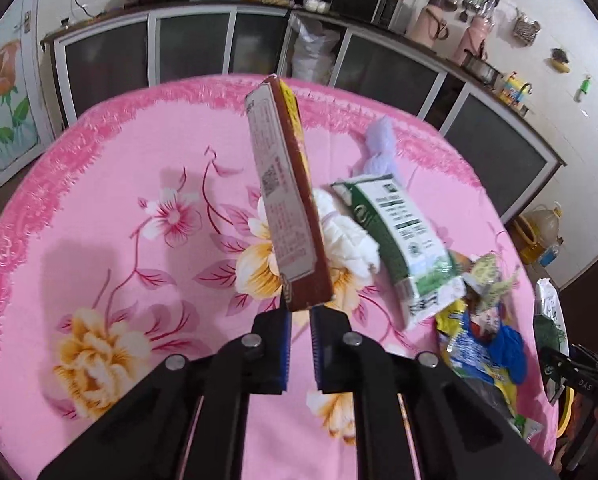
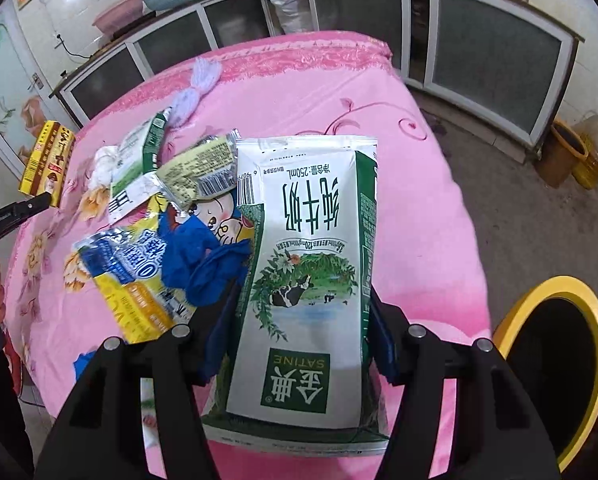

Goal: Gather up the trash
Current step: 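Grasp the yellow tea box with the left tool while the right grasps the milk carton, then carry the tea box and milk carton over the yellow bin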

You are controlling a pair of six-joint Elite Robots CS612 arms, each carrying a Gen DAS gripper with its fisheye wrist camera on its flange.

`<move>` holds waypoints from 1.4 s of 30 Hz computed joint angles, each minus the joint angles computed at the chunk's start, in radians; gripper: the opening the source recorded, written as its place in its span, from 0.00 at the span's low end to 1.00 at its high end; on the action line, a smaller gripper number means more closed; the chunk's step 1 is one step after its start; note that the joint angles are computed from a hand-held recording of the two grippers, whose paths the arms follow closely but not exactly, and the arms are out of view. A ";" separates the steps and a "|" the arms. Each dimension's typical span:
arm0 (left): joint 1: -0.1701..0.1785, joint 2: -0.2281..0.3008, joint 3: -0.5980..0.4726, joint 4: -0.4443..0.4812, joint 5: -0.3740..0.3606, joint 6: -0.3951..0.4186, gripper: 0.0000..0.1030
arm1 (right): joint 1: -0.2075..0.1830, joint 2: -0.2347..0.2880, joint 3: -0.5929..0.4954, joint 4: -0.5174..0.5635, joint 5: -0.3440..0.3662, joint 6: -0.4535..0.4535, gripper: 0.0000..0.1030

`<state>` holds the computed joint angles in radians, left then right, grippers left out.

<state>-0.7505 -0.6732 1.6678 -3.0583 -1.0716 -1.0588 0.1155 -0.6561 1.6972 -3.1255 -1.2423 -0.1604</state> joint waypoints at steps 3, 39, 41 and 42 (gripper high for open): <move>-0.019 -0.024 0.027 -0.013 0.036 0.006 0.07 | -0.009 -0.017 0.027 -0.022 0.007 0.005 0.55; -0.178 0.161 -0.452 0.048 -0.190 0.538 0.07 | -0.286 -0.114 0.345 -0.369 -0.022 0.151 0.55; -0.182 0.189 -0.507 0.071 -0.217 0.573 0.07 | -0.298 -0.108 0.346 -0.368 -0.017 0.157 0.55; -0.184 0.201 -0.529 0.082 -0.229 0.583 0.07 | -0.302 -0.104 0.345 -0.369 -0.020 0.160 0.55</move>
